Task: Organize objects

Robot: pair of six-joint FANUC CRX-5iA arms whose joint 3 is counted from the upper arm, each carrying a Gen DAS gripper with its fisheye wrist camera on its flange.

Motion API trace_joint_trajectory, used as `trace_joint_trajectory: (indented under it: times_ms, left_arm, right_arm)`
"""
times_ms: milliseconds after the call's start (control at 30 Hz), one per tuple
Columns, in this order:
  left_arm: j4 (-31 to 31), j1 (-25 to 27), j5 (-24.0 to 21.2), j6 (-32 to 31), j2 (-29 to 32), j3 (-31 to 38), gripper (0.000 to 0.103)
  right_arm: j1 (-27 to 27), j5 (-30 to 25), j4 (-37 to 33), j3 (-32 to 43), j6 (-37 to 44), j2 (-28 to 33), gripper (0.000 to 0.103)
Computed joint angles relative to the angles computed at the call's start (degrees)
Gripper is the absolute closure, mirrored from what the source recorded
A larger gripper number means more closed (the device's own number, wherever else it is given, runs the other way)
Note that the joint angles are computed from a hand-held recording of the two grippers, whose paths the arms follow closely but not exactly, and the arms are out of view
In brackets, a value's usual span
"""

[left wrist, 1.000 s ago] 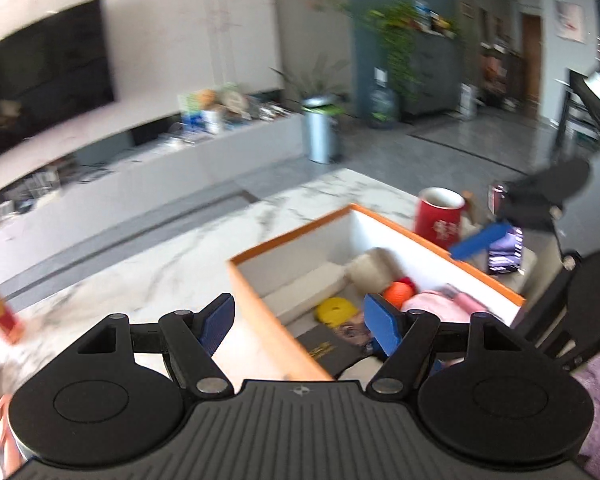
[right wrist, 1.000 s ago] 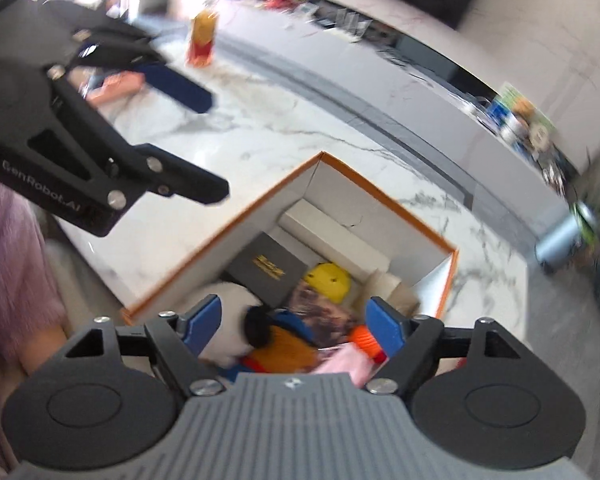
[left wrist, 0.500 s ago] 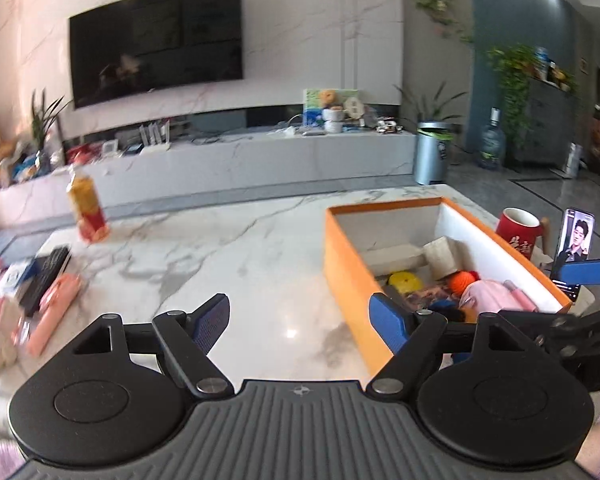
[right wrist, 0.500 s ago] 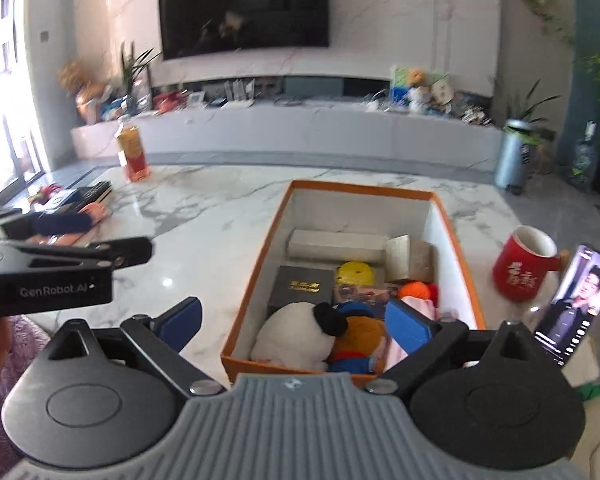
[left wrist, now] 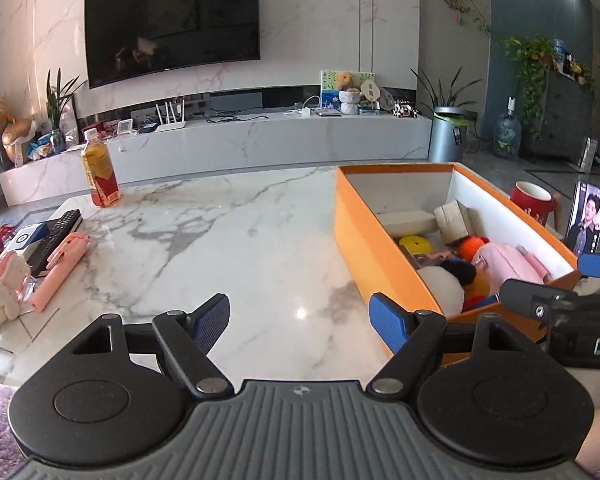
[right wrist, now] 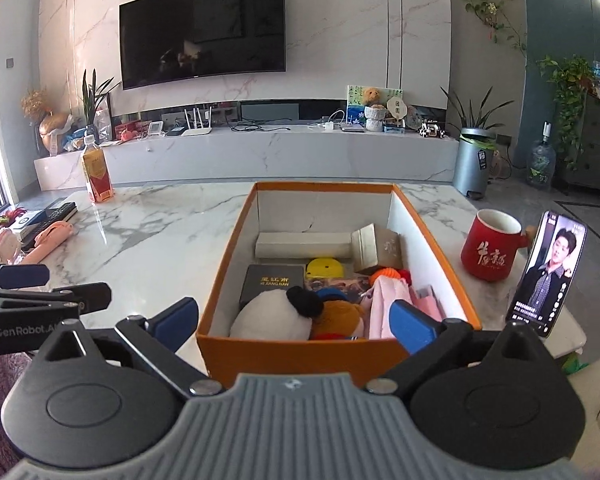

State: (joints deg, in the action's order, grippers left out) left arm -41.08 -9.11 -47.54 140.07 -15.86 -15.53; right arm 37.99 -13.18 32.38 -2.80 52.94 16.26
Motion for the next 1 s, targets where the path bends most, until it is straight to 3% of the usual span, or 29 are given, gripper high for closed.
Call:
trace_joint_trajectory:
  times_ms: [233,500,667,1000]
  left_arm:
    - [0.1,-0.6,-0.6,-0.3,1.7,0.3,0.012]
    - [-0.2,-1.4,-1.3,-0.3,1.5,0.1,0.012]
    - [-0.7,-1.6,-1.5,0.1,1.1,0.1,0.012]
    - [-1.0,-1.6,-1.3,0.3,0.5,-0.1,0.012]
  right_arm:
    - [-0.3,-1.6,-6.2,1.9,4.2,0.9,0.002]
    - [-0.7,-0.7,-5.0,1.7,2.4,1.3,0.002]
    - [-1.1,1.8,1.3,-0.6,-3.0,0.9,0.002]
    - [-0.7,1.3,-0.5,-0.3,-0.6,0.8,0.002]
